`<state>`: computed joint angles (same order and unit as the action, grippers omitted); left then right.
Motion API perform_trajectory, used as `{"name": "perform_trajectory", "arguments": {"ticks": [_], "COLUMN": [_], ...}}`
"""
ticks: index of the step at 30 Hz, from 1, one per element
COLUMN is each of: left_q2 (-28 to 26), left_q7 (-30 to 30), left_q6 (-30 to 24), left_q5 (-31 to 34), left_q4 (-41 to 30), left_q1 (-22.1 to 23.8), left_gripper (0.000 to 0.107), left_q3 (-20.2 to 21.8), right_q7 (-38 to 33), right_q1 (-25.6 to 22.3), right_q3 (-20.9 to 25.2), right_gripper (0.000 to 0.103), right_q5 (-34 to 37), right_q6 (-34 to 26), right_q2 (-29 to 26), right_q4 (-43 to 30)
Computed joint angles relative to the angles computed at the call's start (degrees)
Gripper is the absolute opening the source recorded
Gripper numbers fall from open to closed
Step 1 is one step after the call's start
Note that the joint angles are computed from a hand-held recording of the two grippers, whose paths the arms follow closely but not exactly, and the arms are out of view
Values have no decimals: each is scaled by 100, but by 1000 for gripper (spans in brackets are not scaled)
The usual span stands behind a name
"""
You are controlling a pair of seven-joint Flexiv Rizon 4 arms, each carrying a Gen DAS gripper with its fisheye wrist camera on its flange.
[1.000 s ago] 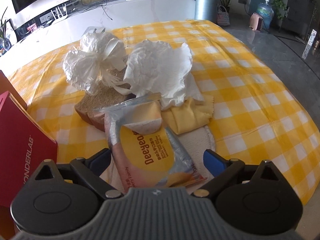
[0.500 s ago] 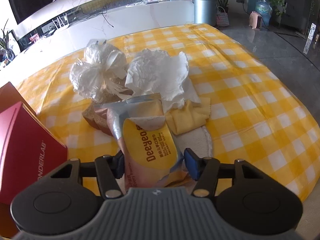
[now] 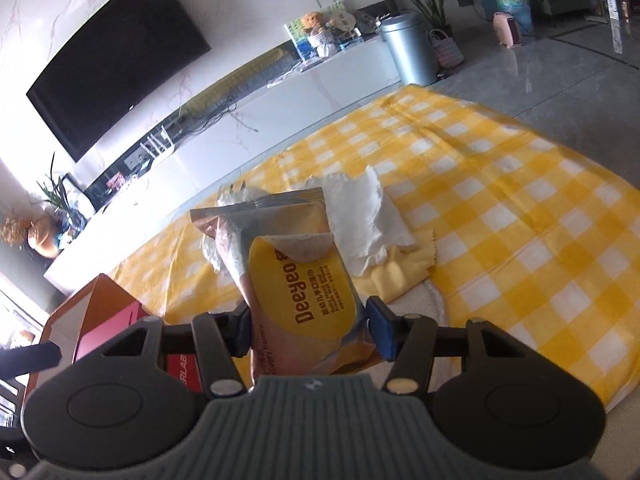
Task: Organize soft objects
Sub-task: 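Lift the snack packet with the right gripper while the left grasps the white fluffy pad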
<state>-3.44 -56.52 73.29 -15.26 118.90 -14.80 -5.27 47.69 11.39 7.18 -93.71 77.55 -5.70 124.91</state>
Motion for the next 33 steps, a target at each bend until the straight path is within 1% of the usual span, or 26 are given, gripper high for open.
{"name": "perform_trajectory", "arguments": {"ticks": [2,6,8,10,12,14,17,21,23,25,26,27,28,30,31,33], "left_q2": [-102,-379,-544,-754,-951,-1130,-1346,-1698,-1884,-2060,-2133,-2192,-2242,-2354,-2414,-2408], "left_q7": [-111,-342,-530,-917,-1204,-1305,-1137,-1234,-1105,-980,-983,-1002,-1026,-1005,-1049,-833], "left_q6": [-170,-501,-710,-832,-943,-1059,-1255,-1487,-1805,-2122,-2286,-2416,-2481,-2467,-2378,-1955], "left_q5": [160,489,666,963,1183,1292,1288,1364,1419,1312,1264,1192,1118,1104,1240,1074], "left_q4": [-137,-451,-651,-884,-1104,-1284,-1457,-1740,-1949,-2132,-2220,-2280,-2309,-2343,-2364,-2134], "left_q1": [-25,-105,-172,-289,-388,-450,-490,-631,-664,-638,-637,-627,-611,-606,-661,-540], "left_gripper": [89,89,89,89,89,90,90,93,95,99,99,102,103,103,103,103], "left_q3": [-22,-77,-93,-62,-45,-64,-154,-151,-159,-199,-195,-197,-199,-180,-107,-214], "right_q7": [227,-12,-132,-368,-417,-448,-477,-544,-587,-807,-849,-875,-911,-897,-825,-699], "right_q1": [-35,49,71,81,114,138,103,52,48,103,121,134,143,138,112,63], "right_q3": [22,169,189,195,230,259,254,268,287,355,373,387,397,393,373,336], "right_gripper": [56,56,56,56,56,56,56,56,57,56,57,57,56,56,56,56], "right_q5": [-54,640,912,1175,1375,1558,1674,2007,2183,2536,2632,2704,2742,2703,2591,2372], "right_q6": [-158,-727,-827,-843,-997,-1120,-1113,-1098,-1137,-1339,-1413,-1459,-1501,-1492,-1426,-1318], "right_q2": [206,542,596,616,654,709,807,857,873,886,893,914,932,955,962,961], "right_q4": [158,523,621,700,759,819,957,1129,1184,1206,1212,1233,1247,1267,1281,1288]}}
